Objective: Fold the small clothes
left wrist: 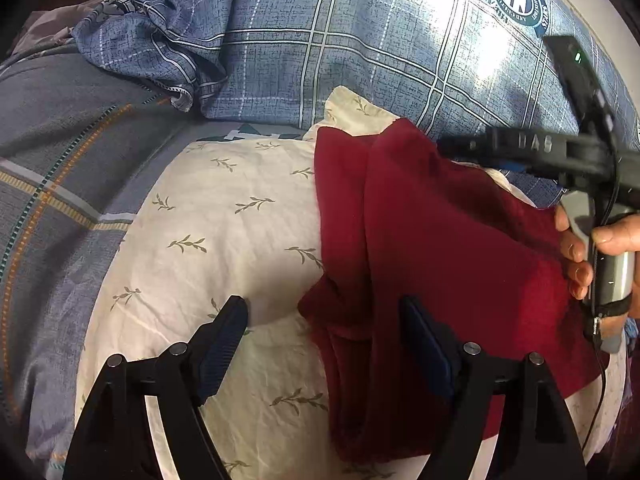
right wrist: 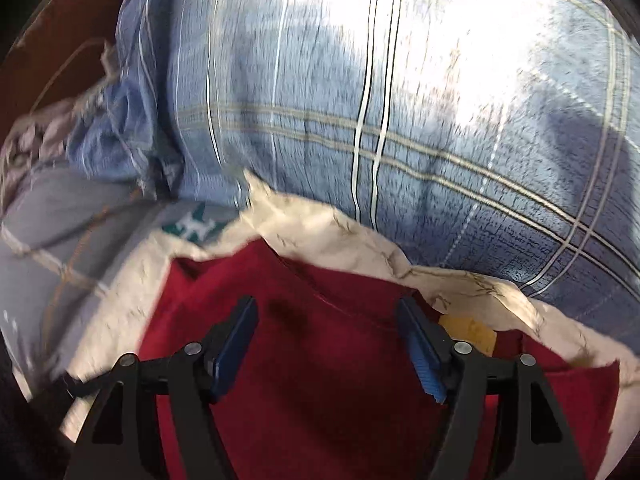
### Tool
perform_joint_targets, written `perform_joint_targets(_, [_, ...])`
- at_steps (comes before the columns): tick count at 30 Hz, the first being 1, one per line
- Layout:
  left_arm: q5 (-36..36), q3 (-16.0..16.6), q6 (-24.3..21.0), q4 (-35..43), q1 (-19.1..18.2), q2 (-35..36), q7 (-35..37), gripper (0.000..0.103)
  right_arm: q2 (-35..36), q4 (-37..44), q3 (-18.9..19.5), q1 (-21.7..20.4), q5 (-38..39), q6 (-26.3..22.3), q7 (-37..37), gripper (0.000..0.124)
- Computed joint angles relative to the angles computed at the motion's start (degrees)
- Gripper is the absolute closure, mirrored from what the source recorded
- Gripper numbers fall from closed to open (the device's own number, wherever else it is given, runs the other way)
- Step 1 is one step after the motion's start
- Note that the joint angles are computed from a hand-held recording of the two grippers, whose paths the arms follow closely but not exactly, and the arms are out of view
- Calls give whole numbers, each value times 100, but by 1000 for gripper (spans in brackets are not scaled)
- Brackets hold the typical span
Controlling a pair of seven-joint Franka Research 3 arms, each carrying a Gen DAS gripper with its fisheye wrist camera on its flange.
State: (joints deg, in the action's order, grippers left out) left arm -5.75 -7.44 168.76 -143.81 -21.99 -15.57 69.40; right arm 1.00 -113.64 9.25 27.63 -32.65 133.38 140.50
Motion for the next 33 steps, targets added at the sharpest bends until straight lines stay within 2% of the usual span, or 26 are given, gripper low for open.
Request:
perform_joint_targets(2, [-2,10,2,4,-7,6,19,23,92,13,-12,-15,139,-139,-436,50])
perform_joint_targets(5, [62,-24,22,12,29,24,-2,23,197,-18,-43,27,-69,-152,-471,55])
perform_joint_targets(6, [79,-28,25,16,36,29,-5,23,208,-51,-55,43,-174,-94,-414,73])
perform_joint_targets(7, [78,-23,30,19,31,34,-1,23,223,-52,-60,64,-265,-89,-396,97])
perform_joint_targets(10, [30,14,33,12,-10,28,39,23,298,49,-51,161,-537,-314,-345,110])
perform_joint_targets(13, [-31,45,34,3,-40,9,79,23,312,133,-48,271,-940,-426,-145,113])
perform_joint_targets(17, [-41,31,131,-26,-22,-3,41,23,356,247,-93,287,-1389,-487,428,114])
perform_joint_targets(23, [78,0,177,-22,11,48,4,23,667,448,-170,408,-1404,-737,390,112])
perform_joint_targets(24, [122,-18,172,-21,31,53,-9,23,569,365,-189,410,-1414,-627,498,105])
perform_joint_targets(26, [174,-34,161,-20,49,57,-27,23,207,83,-182,365,-1255,-402,798,98])
perform_joint_targets(27, [176,-28,164,-25,43,53,-30,23,-5,-106,-154,317,-1157,-270,860,86])
perform_joint_targets(28, [166,-14,161,-23,31,54,-25,23,-246,-316,-101,277,-1146,-207,937,80])
perform_joint_targets(31, [147,8,150,-29,13,45,-8,23,-971,-922,214,145,-1529,-672,1298,78])
perform_joint_targets(33, [199,-32,153,-37,56,36,-60,23,-1485,-1355,362,18,-1424,-1020,1420,78])
